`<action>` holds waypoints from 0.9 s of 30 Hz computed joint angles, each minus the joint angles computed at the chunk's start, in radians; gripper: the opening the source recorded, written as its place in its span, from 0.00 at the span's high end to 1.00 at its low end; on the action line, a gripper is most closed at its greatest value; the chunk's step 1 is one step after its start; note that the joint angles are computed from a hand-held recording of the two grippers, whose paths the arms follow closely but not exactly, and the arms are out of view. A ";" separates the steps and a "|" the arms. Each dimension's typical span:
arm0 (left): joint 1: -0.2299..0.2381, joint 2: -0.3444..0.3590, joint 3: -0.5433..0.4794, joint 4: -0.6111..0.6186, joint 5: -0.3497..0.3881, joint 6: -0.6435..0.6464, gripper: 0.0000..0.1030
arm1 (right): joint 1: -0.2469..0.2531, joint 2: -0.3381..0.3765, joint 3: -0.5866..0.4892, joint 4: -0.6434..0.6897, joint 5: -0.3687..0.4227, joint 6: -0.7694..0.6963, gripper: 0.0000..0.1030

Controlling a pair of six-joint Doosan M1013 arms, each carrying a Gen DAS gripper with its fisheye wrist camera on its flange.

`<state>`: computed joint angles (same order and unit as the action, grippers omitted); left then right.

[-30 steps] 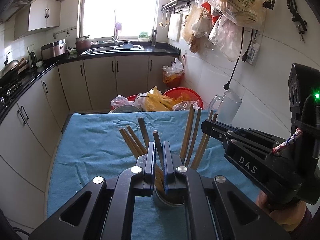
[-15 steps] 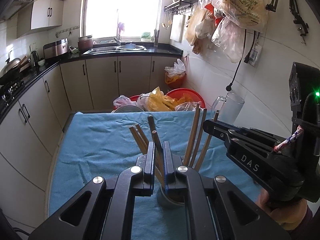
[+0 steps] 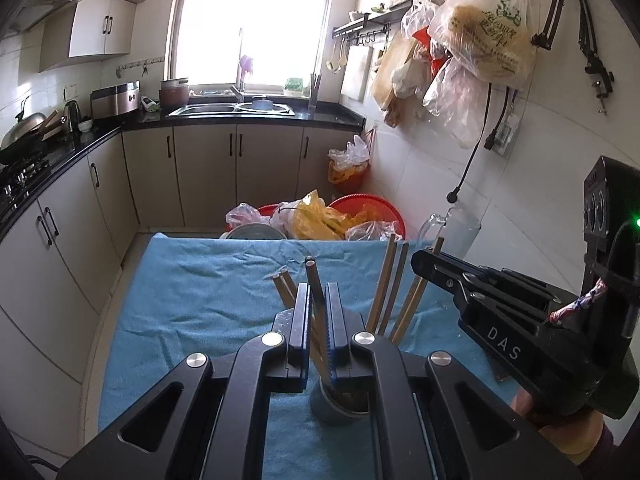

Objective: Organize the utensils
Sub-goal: 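Lower the chopstick into the grey holder with the right gripper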

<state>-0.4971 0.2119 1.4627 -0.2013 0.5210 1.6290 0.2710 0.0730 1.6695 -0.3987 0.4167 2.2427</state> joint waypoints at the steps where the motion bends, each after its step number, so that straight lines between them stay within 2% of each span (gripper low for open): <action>1: -0.002 0.000 0.000 -0.001 0.000 0.003 0.94 | 0.002 -0.003 0.003 -0.022 -0.002 0.019 0.93; 5: -0.015 0.005 -0.002 0.020 0.008 0.003 0.94 | 0.004 -0.009 0.012 -0.058 0.000 0.048 0.93; 9: -0.026 0.018 -0.004 0.033 0.034 0.002 0.94 | -0.005 -0.001 0.018 -0.001 0.018 0.006 0.93; 12: -0.035 0.021 0.000 0.095 0.028 -0.042 0.94 | -0.013 0.000 0.022 0.031 0.023 -0.017 0.93; 27: -0.034 0.019 0.007 0.091 0.020 -0.033 0.94 | -0.018 -0.002 0.029 0.051 0.013 -0.030 0.93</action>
